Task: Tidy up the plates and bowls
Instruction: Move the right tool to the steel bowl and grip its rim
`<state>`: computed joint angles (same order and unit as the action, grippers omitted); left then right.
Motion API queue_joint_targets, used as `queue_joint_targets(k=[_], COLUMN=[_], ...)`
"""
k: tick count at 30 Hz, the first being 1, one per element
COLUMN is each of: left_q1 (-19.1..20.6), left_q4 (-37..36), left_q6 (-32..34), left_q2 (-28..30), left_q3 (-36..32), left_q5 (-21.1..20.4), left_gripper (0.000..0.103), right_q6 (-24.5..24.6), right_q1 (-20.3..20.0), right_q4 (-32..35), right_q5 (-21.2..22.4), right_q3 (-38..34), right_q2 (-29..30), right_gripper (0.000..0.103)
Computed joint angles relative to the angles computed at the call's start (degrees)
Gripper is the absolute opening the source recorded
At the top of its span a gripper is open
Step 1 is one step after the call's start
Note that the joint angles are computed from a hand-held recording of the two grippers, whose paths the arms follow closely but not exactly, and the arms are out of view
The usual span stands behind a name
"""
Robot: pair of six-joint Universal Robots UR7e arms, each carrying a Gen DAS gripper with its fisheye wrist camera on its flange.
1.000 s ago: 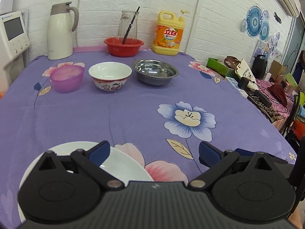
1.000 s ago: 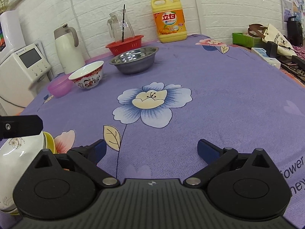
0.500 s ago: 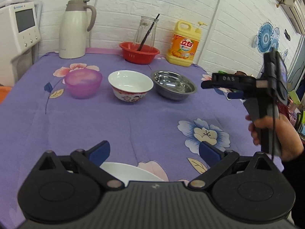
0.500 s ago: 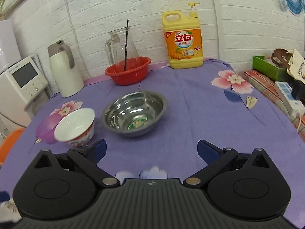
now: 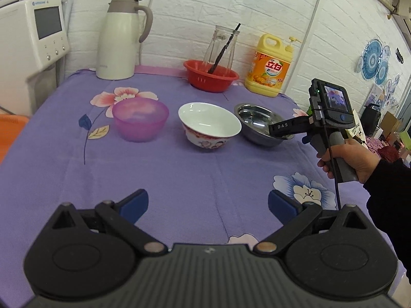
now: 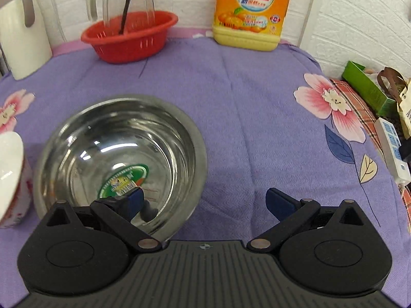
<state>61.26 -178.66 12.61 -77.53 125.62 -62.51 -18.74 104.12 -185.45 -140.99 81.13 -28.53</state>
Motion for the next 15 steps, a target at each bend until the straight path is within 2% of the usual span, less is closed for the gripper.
queue_joint_targets(k=[7, 15], left_q1=[-1.0, -1.7], left_q4=[-0.2, 4.5], left_q6=[-0.4, -4.1], left_q2=[-1.6, -2.0], left_q3=[1.4, 1.4], left_q5=[-0.4, -3.8], left_gripper=[0.098, 0.098], right_q6=[2.9, 3.5], right_q1=[0.4, 1.5], right_q4=[3.4, 0.7], right_q5=[-0.7, 1.2], right_q3=[2.2, 14.7], right_q2=[-2.0, -7.9], right_gripper=[0.103, 0.103])
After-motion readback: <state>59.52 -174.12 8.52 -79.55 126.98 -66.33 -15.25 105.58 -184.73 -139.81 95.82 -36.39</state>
